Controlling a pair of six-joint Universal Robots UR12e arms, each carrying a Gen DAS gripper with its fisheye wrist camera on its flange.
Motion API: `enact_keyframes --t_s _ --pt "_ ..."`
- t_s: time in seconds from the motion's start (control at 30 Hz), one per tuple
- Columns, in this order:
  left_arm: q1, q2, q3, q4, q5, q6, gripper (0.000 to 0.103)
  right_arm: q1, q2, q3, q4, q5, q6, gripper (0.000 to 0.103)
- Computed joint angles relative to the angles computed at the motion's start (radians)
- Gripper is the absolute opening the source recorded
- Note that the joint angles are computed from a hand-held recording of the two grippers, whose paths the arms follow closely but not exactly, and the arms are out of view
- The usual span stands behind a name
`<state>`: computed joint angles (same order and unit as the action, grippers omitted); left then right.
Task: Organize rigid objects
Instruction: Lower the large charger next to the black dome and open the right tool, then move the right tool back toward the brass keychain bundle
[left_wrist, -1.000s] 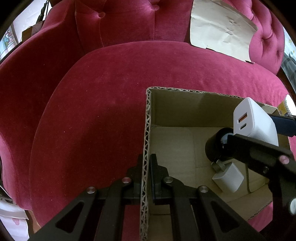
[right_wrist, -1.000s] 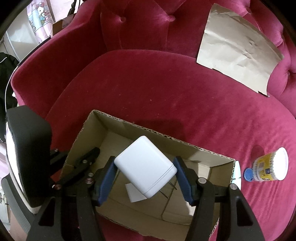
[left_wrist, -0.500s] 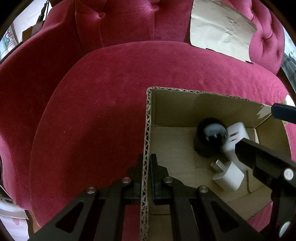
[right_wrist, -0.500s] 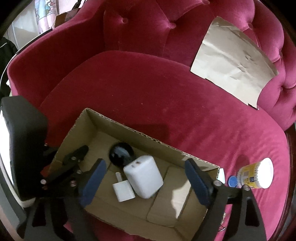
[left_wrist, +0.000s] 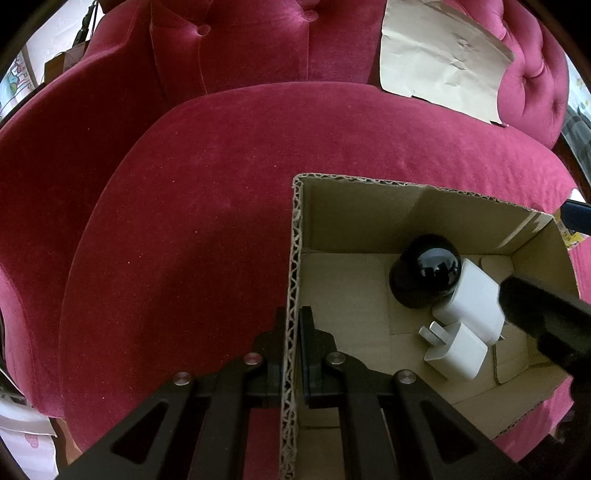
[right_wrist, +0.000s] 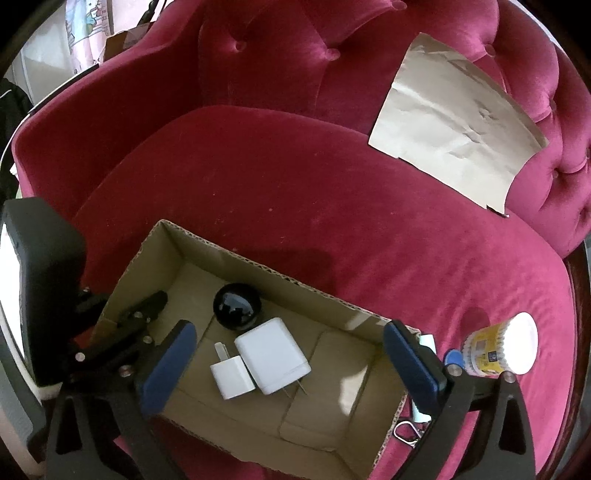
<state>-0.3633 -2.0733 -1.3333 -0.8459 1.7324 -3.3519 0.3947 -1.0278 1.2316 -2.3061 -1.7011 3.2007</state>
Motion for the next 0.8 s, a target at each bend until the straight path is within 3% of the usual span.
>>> enact_keyframes --t_s 0.4,0.8 --pt "0.0 0.001 -0.005 0.006 0.002 -0.002 0.005 -0.032 -0.052 0.055 -0.039 0.012 0.021 0.103" --pt "-0.002 0.0 -0.003 0.003 0.007 -0.003 0.006 -0.065 -0.108 0.112 -0.043 -0.025 0.024 0.103"
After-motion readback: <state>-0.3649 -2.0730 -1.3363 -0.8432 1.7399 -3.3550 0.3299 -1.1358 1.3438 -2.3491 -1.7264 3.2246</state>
